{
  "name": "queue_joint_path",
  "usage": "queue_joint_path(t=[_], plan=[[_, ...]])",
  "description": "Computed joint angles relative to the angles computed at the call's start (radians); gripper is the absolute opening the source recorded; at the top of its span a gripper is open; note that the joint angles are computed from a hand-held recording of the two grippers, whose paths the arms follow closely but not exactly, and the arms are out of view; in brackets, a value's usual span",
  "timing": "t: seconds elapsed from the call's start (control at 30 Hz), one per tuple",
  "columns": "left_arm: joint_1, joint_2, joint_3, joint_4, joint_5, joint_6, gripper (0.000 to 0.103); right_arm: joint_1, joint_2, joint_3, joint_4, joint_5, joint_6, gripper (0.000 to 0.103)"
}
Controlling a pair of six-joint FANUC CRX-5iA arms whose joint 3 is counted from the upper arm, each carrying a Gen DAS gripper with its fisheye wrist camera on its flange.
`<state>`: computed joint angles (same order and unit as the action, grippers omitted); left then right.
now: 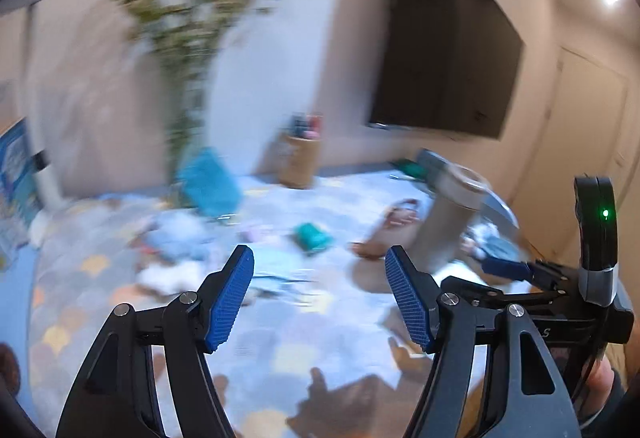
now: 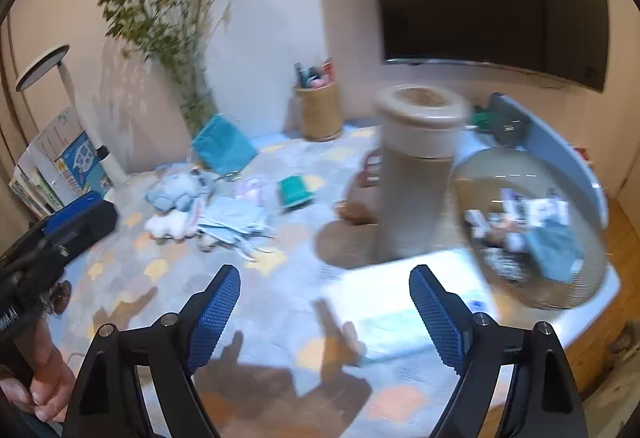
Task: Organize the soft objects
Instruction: 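Move both tools back over the pile of soft items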
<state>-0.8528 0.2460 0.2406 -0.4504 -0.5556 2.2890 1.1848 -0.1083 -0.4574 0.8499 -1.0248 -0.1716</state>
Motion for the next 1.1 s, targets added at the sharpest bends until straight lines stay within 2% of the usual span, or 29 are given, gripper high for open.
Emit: queue_joint_path(t=[0.07, 0.23, 0.3, 0.47, 0.57, 0.6, 0.67, 0.77, 0.87, 0.93, 1.1], plan=[[0.03, -0.038, -0.056, -0.02, 0.014, 0.047, 0.066, -0.03, 0.051, 0.039, -0.005, 0.064, 0.021, 0.086], [0.056, -0.019, -0.058, -0.13, -0.111, 0.163, 0.067, -0.082, 0.156, 0.104, -0.017, 0.205, 0.088, 0.086], [0.087, 0.004, -0.07, -0.106, -0.134, 0.166, 0.066, -0.097, 0.191, 0.11, -0.003, 0.255, 0.088, 0.086], [0.183, 0.077, -0.113, 0.072, -0.106, 0.093, 0.066, -0.115, 0.313, 0.138, 0.027, 0.268, 0.105, 0.086], [0.246, 0.093, -0.183, 0.246, -0.026, 0.008, 0.066, -0.112, 0.381, 0.158, 0.011, 0.25, 0.136, 0.086], [0.249, 0.093, -0.197, 0.25, -0.006, 0.017, 0.066, -0.113, 0.392, 0.156, 0.011, 0.263, 0.138, 0.086], [0.234, 0.085, -0.203, 0.187, 0.016, 0.086, 0.067, -0.111, 0.412, 0.171, -0.016, 0.252, 0.158, 0.086], [0.203, 0.103, -0.158, 0.112, -0.042, 0.121, 0.073, -0.122, 0.412, 0.177, -0.055, 0.27, 0.188, 0.086], [0.197, 0.123, -0.127, 0.124, -0.072, 0.072, 0.081, -0.138, 0.398, 0.159, -0.077, 0.312, 0.175, 0.091], [0.201, 0.125, -0.125, 0.132, -0.07, 0.064, 0.082, -0.142, 0.392, 0.151, -0.077, 0.322, 0.163, 0.099], [0.211, 0.116, -0.147, 0.148, -0.042, 0.059, 0.083, -0.136, 0.401, 0.167, -0.102, 0.304, 0.184, 0.103]])
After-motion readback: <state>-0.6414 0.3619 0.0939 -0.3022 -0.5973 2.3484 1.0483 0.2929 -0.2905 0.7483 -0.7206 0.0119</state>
